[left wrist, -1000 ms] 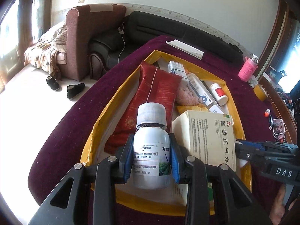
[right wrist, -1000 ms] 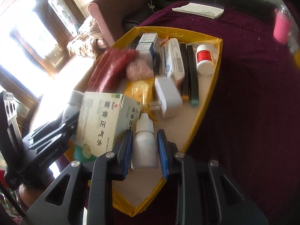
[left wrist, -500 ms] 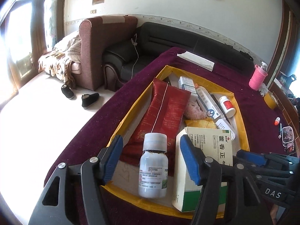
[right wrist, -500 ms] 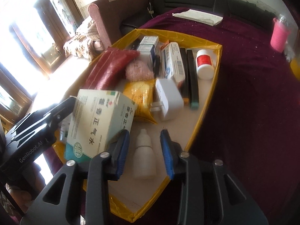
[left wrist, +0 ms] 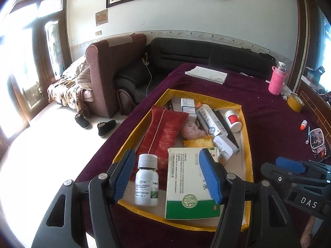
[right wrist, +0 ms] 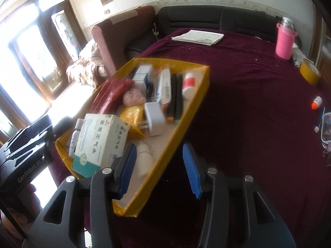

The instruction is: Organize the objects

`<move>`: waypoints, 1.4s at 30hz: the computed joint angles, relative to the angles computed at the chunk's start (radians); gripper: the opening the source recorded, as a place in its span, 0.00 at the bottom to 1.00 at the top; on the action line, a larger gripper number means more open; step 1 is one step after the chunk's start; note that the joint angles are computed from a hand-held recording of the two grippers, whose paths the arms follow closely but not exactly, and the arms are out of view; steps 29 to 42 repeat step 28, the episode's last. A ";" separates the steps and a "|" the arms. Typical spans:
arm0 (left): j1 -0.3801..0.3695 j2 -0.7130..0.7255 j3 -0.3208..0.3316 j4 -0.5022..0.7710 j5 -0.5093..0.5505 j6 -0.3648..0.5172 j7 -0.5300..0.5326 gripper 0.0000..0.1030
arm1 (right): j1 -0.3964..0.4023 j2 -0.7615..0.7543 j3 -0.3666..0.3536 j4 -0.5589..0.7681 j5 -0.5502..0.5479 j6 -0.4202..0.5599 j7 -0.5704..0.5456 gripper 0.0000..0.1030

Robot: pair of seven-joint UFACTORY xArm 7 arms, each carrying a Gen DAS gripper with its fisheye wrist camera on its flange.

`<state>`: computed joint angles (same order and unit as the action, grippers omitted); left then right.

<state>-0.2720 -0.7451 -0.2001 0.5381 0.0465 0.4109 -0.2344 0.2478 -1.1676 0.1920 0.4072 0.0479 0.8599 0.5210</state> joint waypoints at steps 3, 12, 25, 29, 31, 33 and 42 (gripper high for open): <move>0.002 -0.010 -0.040 0.017 0.017 0.017 -0.020 0.57 | -0.019 -0.076 -0.024 -0.015 -0.011 0.039 0.001 0.46; -0.060 -0.077 -0.062 0.004 0.059 -0.108 -0.083 0.99 | -0.066 -0.235 -0.044 -0.058 -0.020 0.122 -0.032 0.50; 0.028 -0.124 -0.052 -0.021 0.003 -0.022 -0.129 0.99 | -0.030 -0.156 0.030 -0.038 -0.029 0.102 -0.038 0.51; 0.103 -0.154 -0.120 -0.032 0.054 0.014 -0.197 0.99 | -0.023 -0.145 0.040 -0.034 -0.034 0.104 -0.030 0.51; 0.103 -0.154 -0.120 -0.032 0.054 0.014 -0.197 0.99 | -0.023 -0.145 0.040 -0.034 -0.034 0.104 -0.030 0.51; 0.103 -0.154 -0.120 -0.032 0.054 0.014 -0.197 0.99 | -0.023 -0.145 0.040 -0.034 -0.034 0.104 -0.030 0.51; 0.103 -0.154 -0.120 -0.032 0.054 0.014 -0.197 0.99 | -0.023 -0.145 0.040 -0.034 -0.034 0.104 -0.030 0.51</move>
